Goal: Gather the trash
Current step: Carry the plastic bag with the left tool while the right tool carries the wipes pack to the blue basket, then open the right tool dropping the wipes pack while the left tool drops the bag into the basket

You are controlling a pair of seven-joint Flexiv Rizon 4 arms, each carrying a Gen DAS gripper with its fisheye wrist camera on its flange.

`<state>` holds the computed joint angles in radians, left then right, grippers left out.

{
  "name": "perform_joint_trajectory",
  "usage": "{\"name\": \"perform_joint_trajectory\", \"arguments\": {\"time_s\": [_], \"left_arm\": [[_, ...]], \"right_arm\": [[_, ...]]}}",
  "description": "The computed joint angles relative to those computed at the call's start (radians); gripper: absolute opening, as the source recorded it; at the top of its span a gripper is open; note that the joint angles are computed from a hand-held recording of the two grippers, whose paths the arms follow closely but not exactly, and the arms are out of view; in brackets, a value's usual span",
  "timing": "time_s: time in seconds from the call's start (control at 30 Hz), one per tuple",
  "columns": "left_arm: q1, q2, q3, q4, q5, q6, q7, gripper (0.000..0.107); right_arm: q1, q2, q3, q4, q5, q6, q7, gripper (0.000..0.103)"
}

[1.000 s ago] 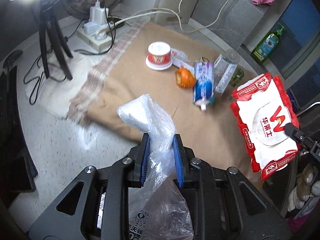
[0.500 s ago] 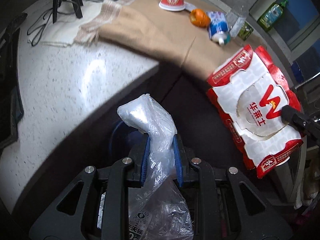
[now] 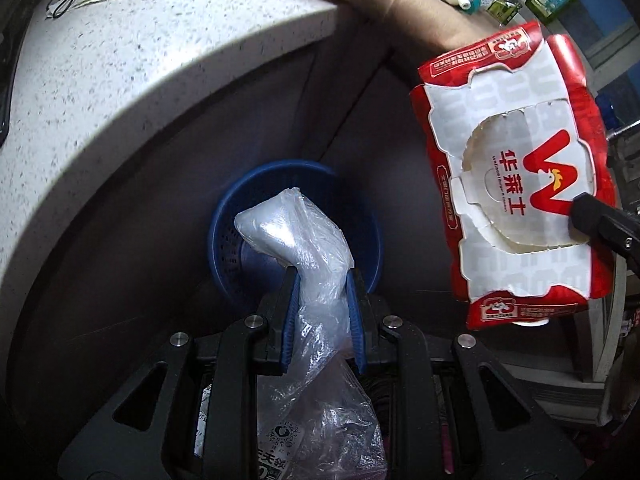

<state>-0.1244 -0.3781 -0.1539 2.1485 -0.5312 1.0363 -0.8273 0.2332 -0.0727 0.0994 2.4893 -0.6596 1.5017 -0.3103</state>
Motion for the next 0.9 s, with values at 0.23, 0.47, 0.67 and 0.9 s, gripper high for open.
{"name": "perform_joint_trajectory", "arguments": {"time_s": [0.23, 0.47, 0.67, 0.9], "left_arm": [[-0.002, -0.017, 0.008, 0.008, 0.026, 0.008, -0.009, 0.022], [0.001, -0.078, 0.018, -0.010, 0.070, 0.012, -0.049, 0.022], [0.002, -0.135, 0.020, -0.032, 0.120, 0.035, -0.091, 0.022], [0.007, -0.172, 0.011, -0.053, 0.153, 0.056, -0.128, 0.022]], "right_arm": [[0.024, -0.036, 0.010, -0.015, -0.022, -0.012, 0.003, 0.005], [0.068, -0.119, -0.002, -0.027, 0.069, -0.004, -0.061, 0.005], [0.079, -0.200, 0.007, -0.052, 0.202, -0.002, -0.159, 0.005], [0.126, -0.266, -0.039, -0.086, 0.259, -0.010, -0.222, 0.005]]}}
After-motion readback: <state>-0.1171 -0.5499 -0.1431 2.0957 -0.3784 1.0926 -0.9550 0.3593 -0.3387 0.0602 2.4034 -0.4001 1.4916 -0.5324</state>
